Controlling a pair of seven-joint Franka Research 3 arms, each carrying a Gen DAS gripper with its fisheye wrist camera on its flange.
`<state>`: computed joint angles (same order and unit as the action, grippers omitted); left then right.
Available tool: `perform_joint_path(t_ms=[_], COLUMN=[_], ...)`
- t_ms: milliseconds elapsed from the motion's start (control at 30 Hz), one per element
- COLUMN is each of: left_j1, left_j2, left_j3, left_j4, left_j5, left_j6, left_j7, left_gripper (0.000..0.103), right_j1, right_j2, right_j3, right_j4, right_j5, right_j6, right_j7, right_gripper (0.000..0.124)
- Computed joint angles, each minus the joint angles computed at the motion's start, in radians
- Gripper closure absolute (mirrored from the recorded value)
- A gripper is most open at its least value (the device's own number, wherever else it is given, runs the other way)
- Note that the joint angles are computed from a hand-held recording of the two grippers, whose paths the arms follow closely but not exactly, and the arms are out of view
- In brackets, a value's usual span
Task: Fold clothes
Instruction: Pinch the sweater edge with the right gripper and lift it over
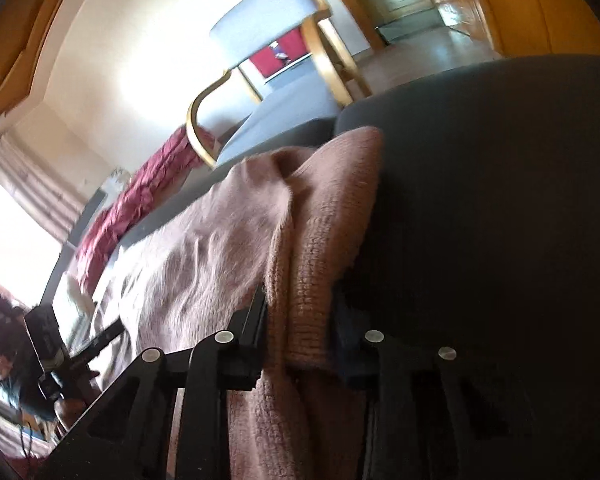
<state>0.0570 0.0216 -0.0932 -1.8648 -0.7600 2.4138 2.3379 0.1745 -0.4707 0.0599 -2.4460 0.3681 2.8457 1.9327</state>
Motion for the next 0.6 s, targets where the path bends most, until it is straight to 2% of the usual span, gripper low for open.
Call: perform_joint_path(t_ms=[100, 200, 300, 367, 433, 467, 533, 600], left_j1=[-0.005, -0.026, -0.075, -0.111, -0.119, -0.134, -0.146, -0.141], left_j2=[-0.019, -0.086, -0.135, -0.147, -0.113, -0.101, -0.096, -0.094], left_j3=[-0.002, 0.004, 0.011, -0.005, -0.048, -0.04, -0.029, -0.004], left_j4=[-0.014, -0.071, -0.109, -0.14, -0.137, -0.127, -0.119, -0.104], left_j5=[0.02, -0.084, -0.132, -0.076, 0.149, 0.209, 0.204, 0.137], left_j6=[0.036, 0.064, 0.033, 0.069, 0.1, 0.099, 0.096, 0.054], left_j7=[-0.015, 0.078, 0.196, 0.235, 0.126, 0.082, 0.081, 0.104], left_gripper=[0.066, 0.066, 0.066, 0.066, 0.065, 0.064, 0.064, 0.065], right_j1=[-0.086, -0.078, -0.048, -0.028, -0.021, -0.018, -0.006, 0.008], right_j2=[-0.011, -0.016, -0.025, -0.035, -0.05, -0.057, -0.066, -0.07], right_j3=[0.077, 0.067, 0.034, 0.016, 0.013, 0.013, 0.007, 0.0], right_j4=[0.002, -0.011, -0.013, -0.01, -0.006, -0.003, 0.01, 0.029], right_j5=[-0.088, -0.092, -0.069, -0.046, -0.035, -0.03, -0.014, 0.004], right_j6=[-0.021, -0.002, -0.004, -0.006, -0.004, -0.003, -0.007, -0.014], right_j7=[0.102, 0.144, 0.145, 0.137, 0.137, 0.137, 0.134, 0.13], right_gripper=[0.099, 0.099, 0.1, 0.1, 0.1, 0.1, 0.101, 0.101])
